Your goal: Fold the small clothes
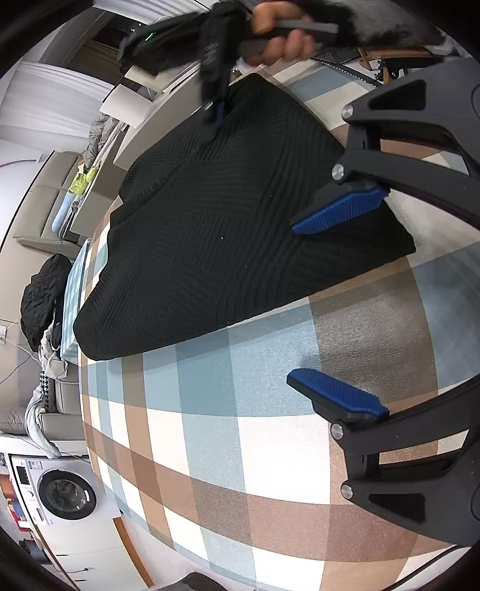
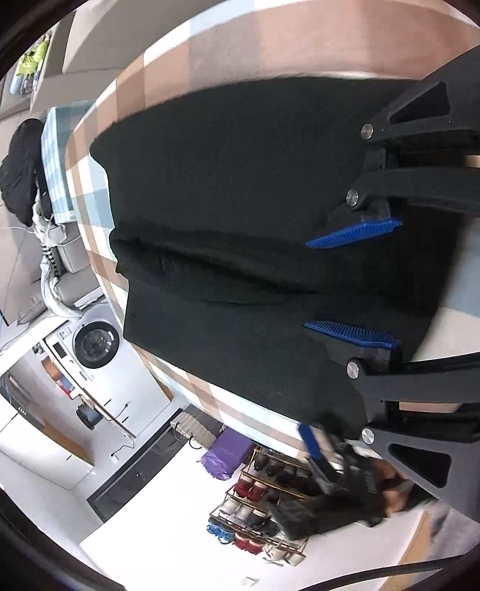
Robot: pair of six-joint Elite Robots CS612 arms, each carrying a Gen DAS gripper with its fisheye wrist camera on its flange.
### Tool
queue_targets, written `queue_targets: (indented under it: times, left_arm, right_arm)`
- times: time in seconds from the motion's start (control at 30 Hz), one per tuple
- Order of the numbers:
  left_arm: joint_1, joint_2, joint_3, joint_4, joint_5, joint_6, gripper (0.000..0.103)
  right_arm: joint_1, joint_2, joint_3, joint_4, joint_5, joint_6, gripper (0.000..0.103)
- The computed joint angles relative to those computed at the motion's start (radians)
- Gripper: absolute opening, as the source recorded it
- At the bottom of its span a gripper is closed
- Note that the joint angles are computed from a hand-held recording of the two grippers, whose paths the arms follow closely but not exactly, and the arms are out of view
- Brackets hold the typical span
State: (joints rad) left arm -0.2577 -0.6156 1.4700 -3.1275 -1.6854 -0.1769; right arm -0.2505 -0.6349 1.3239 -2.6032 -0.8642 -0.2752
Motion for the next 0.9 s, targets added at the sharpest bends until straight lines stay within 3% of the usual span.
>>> queue_targets:
  times: [0.07,0.27,0.33,0.37,0.47,0.57,0.67,0.73,0.77,0.87,0.9]
  left_arm:
    - [0.0,-0.001,0.002,-0.002,0.0,0.0,0.073]
    - [0.0,0.0,0.001,-0.001,-0.001,0.0,0.073]
    - [0.001,0.0,0.001,-0.003,-0.005,-0.003,0.073]
    - [0.001,0.001,0.0,-0.004,-0.008,-0.005,0.073]
    - [0.001,0.0,0.001,-0.004,-0.008,-0.01,0.073]
    - [0.007,0.0,0.003,-0.036,-0.027,-0.034,0.073]
    - [0.016,0.004,-0.003,-0.052,-0.057,-0.075,0.073]
    - [0.016,0.008,-0.01,-0.051,-0.052,-0.085,0.073]
    - [0.015,0.008,-0.012,-0.044,-0.044,-0.084,0.073]
    - [0.012,0.01,-0.019,-0.031,-0.029,-0.093,0.073]
    - [0.012,0.011,-0.022,-0.028,-0.027,-0.094,0.073]
  right_arm:
    - [0.01,0.028,-0.06,0.037,0.009,0.026,0.042]
    - [0.054,0.086,-0.197,0.073,-0.087,0.073,0.041]
    - [0.064,0.092,-0.211,0.066,-0.111,0.066,0.036]
    - [0.068,0.094,-0.215,0.059,-0.12,0.056,0.028]
    - [0.074,0.078,-0.182,-0.018,-0.131,0.01,0.01]
    - [0.063,0.05,-0.116,-0.201,-0.086,0.008,0.009]
    - [0.055,0.038,-0.097,-0.264,-0.09,0.039,0.009]
    - [0.057,0.047,-0.117,-0.23,-0.158,0.048,0.009]
    - [0.058,0.058,-0.144,-0.163,-0.19,0.043,0.01]
    - [0.052,0.084,-0.206,0.029,-0.211,0.055,0.016]
    - [0.044,0.086,-0.206,0.056,-0.176,0.063,0.021]
